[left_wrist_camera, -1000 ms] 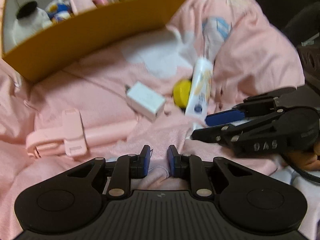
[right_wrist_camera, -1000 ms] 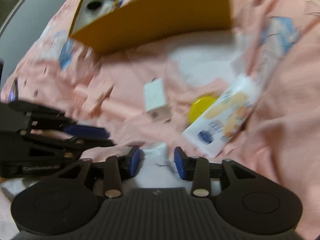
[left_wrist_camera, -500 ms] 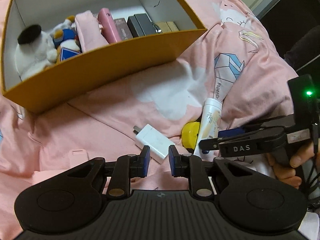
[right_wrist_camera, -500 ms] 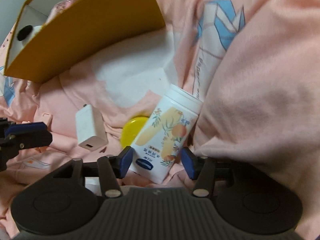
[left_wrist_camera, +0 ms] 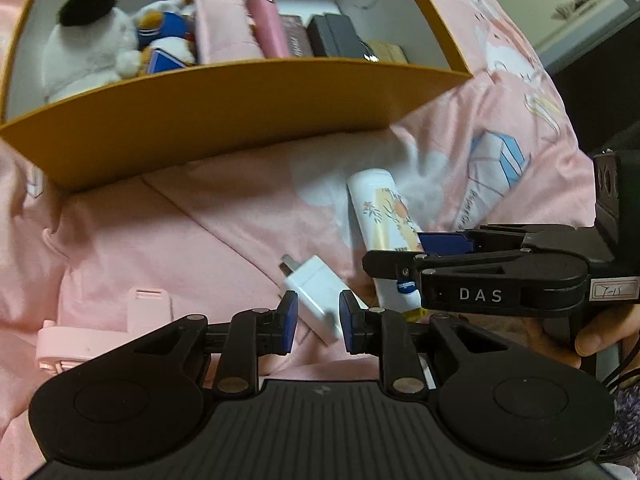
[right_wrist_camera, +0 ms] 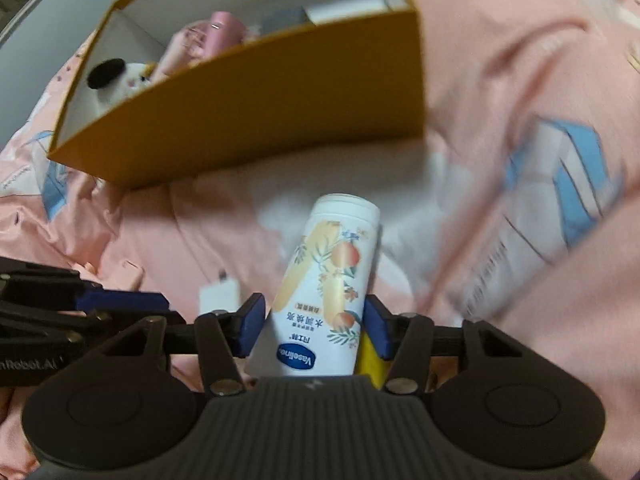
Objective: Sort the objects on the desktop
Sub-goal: 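Grasp the white charger with the left tool while the right tool grasps the lotion tube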
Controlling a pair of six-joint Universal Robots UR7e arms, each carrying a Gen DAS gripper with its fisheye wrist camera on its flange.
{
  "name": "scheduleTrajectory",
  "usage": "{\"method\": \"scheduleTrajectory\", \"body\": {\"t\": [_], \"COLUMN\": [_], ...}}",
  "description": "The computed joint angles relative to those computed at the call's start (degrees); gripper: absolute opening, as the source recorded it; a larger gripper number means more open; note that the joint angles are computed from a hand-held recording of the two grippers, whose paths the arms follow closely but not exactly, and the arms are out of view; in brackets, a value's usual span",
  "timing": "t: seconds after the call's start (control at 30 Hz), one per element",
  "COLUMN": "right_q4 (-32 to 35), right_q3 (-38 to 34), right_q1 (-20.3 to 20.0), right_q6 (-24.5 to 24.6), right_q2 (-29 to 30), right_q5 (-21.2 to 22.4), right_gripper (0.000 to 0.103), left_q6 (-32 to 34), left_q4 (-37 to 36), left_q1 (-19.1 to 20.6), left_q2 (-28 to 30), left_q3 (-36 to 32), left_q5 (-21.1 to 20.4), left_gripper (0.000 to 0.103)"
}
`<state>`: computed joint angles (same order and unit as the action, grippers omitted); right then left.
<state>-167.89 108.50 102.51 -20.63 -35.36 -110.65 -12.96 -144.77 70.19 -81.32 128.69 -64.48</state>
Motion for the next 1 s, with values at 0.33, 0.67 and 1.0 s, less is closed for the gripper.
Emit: {"method": "scheduleTrajectory", "body": {"t": [0.33,0.67,1.0], "right_q4": [0.4,5.83,-0.58], "right_q3": [1.92,1.55,4.06], "right_q1": [-1.48,-2.36,-0.9], "right_q6": [4.44,9.62,7.23], "right_q2": [-2.55,-2.69,-3.22], "right_q5": [-0.61,-1.9,-2.83], "right_gripper": [0.052,0.049,0.016], "left_q6": [-5.76,-14.88,-16.03], "left_q4": [2.34,1.09,2.51], "left_q1": [2.1,3.31,3.81], "left_q2": [2.52,6.08,8.04], "left_q3": [-2.63,-3.88,-5.34], "left_q5": [-4.2,-3.93,-3.4], "left_gripper": [0.031,0.037,0.052]}}
